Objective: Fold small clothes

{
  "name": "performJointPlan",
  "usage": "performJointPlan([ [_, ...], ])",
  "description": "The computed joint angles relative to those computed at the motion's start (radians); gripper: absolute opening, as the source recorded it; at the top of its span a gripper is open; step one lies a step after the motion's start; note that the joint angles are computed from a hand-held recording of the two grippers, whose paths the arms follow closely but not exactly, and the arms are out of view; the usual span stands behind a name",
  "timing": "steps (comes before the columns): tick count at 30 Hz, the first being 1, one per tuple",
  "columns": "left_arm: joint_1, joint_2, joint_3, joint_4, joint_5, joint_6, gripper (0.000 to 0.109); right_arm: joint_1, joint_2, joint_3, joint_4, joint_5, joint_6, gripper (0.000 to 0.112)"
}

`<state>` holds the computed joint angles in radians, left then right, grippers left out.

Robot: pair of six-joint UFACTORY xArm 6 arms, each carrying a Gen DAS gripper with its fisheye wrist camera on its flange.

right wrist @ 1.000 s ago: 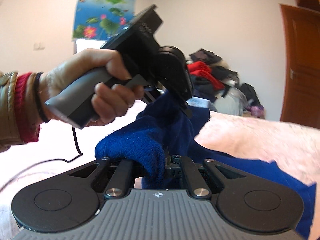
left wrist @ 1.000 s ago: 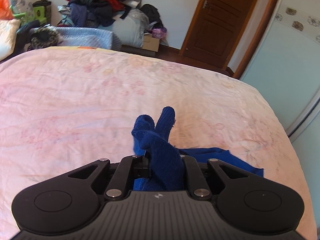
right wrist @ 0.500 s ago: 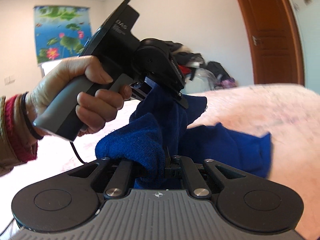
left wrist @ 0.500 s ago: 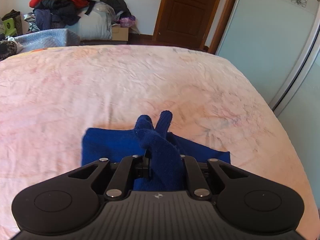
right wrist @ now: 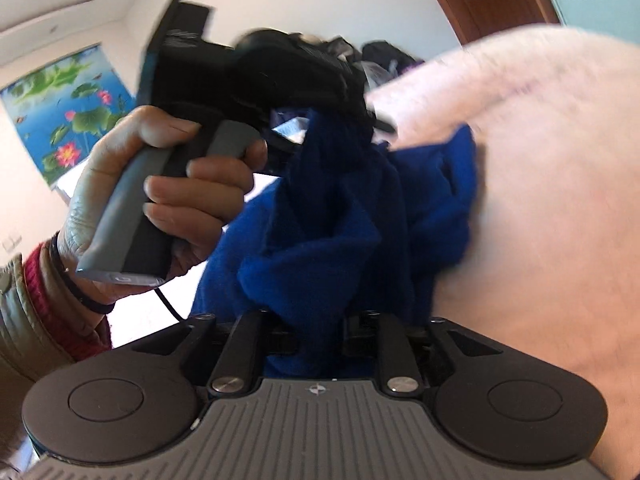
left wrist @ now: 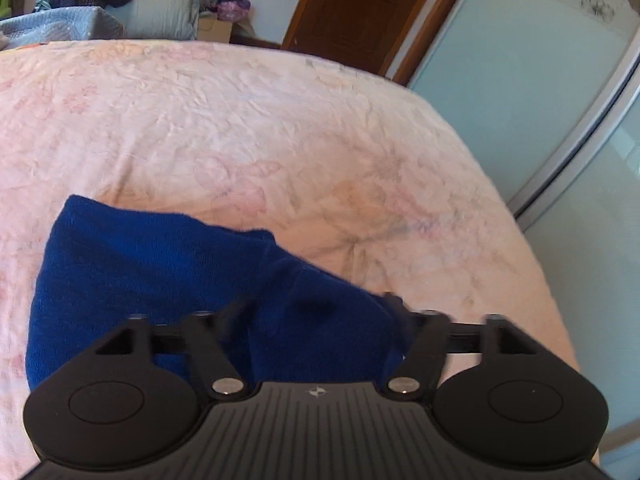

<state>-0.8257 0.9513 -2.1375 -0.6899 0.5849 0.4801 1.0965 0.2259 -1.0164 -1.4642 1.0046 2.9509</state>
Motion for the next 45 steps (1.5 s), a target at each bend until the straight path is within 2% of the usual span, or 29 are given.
performJointPlan([
  [2,-0.006,-0.019,0.033,-0.042,-0.056,0.044,0.079,0.01,-0.008,0.018,-0.012,0.003,0.064,0.031],
  [3,-0.005,-0.024,0.036,-0.067,-0.061,0.067,0.079,0.003,-0.013,0.033,-0.025,-0.006,0.1,0.039],
  [6,0.008,-0.029,0.034,-0.115,-0.054,0.082,0.08,0.0,-0.021,0.054,-0.077,-0.01,0.186,0.045],
  [9,0.022,-0.057,0.078,-0.123,-0.092,0.072,0.08,0.005,-0.012,0.039,-0.036,0.013,0.143,0.045],
  [12,0.04,-0.119,0.192,-0.075,-0.151,0.065,0.08,0.011,-0.022,0.05,-0.005,0.02,0.138,0.044],
  [15,0.046,-0.219,0.376,-0.106,-0.268,0.184,0.08,0.038,-0.047,0.049,0.081,0.095,0.085,0.046],
  [17,0.035,-0.279,0.49,-0.197,-0.365,0.334,0.08,0.038,-0.084,0.066,0.11,0.153,0.02,0.049],
  [19,0.019,-0.328,0.576,-0.325,-0.439,0.516,0.08,-0.004,-0.139,0.109,0.065,0.136,-0.006,0.053],
  [20,0.01,-0.348,0.609,-0.373,-0.462,0.587,0.08,-0.042,-0.164,0.128,0.03,0.11,-0.025,0.055],
  [21,0.002,-0.365,0.636,-0.427,-0.479,0.66,0.08,-0.092,-0.184,0.144,-0.007,0.063,-0.061,0.061],
  [23,-0.012,-0.394,0.673,-0.548,-0.497,0.804,0.08,-0.19,-0.189,0.141,-0.04,-0.012,-0.151,0.064],
  [25,-0.024,-0.416,0.696,-0.664,-0.51,0.933,0.08,-0.316,-0.188,0.136,-0.098,-0.165,-0.202,0.064],
  [29,-0.029,-0.446,0.748,-0.68,-0.491,0.972,0.081,-0.528,-0.12,0.081,-0.241,-0.498,-0.167,0.064],
  [30,-0.033,-0.452,0.756,-0.718,-0.495,1.017,0.081,-0.55,-0.103,0.066,-0.26,-0.532,-0.164,0.056],
  [31,-0.038,-0.456,0.759,-0.774,-0.505,1.087,0.081,-0.548,-0.094,0.056,-0.24,-0.527,-0.201,0.043],
  [32,-0.042,-0.457,0.759,-0.807,-0.513,1.137,0.084,-0.531,-0.098,0.057,-0.183,-0.5,-0.268,0.011],
  [33,-0.046,-0.458,0.763,-0.829,-0.519,1.173,0.086,-0.522,-0.1,0.054,-0.137,-0.466,-0.329,0.006],
  [36,-0.051,-0.454,0.762,-0.865,-0.524,1.225,0.086,-0.491,-0.1,0.033,-0.03,-0.348,-0.468,0.005],
  [38,-0.057,-0.445,0.756,-0.848,-0.54,1.207,0.086,-0.489,-0.075,0.0,0.042,-0.32,-0.574,0.006],
  [39,-0.057,-0.445,0.757,-0.846,-0.54,1.198,0.086,-0.472,-0.055,-0.028,0.115,-0.268,-0.661,0.019],
  [40,-0.055,-0.447,0.76,-0.845,-0.535,1.194,0.086,-0.439,-0.045,-0.051,0.178,-0.187,-0.733,0.027],
  [41,-0.053,-0.449,0.763,-0.842,-0.532,1.188,0.086,-0.398,-0.041,-0.071,0.212,-0.092,-0.772,0.045],
  [42,-0.053,-0.448,0.766,-0.832,-0.535,1.176,0.086,-0.358,-0.046,-0.081,0.215,-0.012,-0.775,0.045],
  [43,-0.054,-0.449,0.769,-0.832,-0.538,1.176,0.086,-0.326,-0.063,-0.075,0.197,0.027,-0.76,0.045],
  [44,-0.055,-0.45,0.771,-0.839,-0.54,1.185,0.086,-0.304,-0.086,-0.06,0.169,0.025,-0.741,0.044],
  [45,-0.056,-0.451,0.772,-0.846,-0.542,1.194,0.086,-0.291,-0.119,-0.034,0.14,-0.019,-0.731,0.045],
])
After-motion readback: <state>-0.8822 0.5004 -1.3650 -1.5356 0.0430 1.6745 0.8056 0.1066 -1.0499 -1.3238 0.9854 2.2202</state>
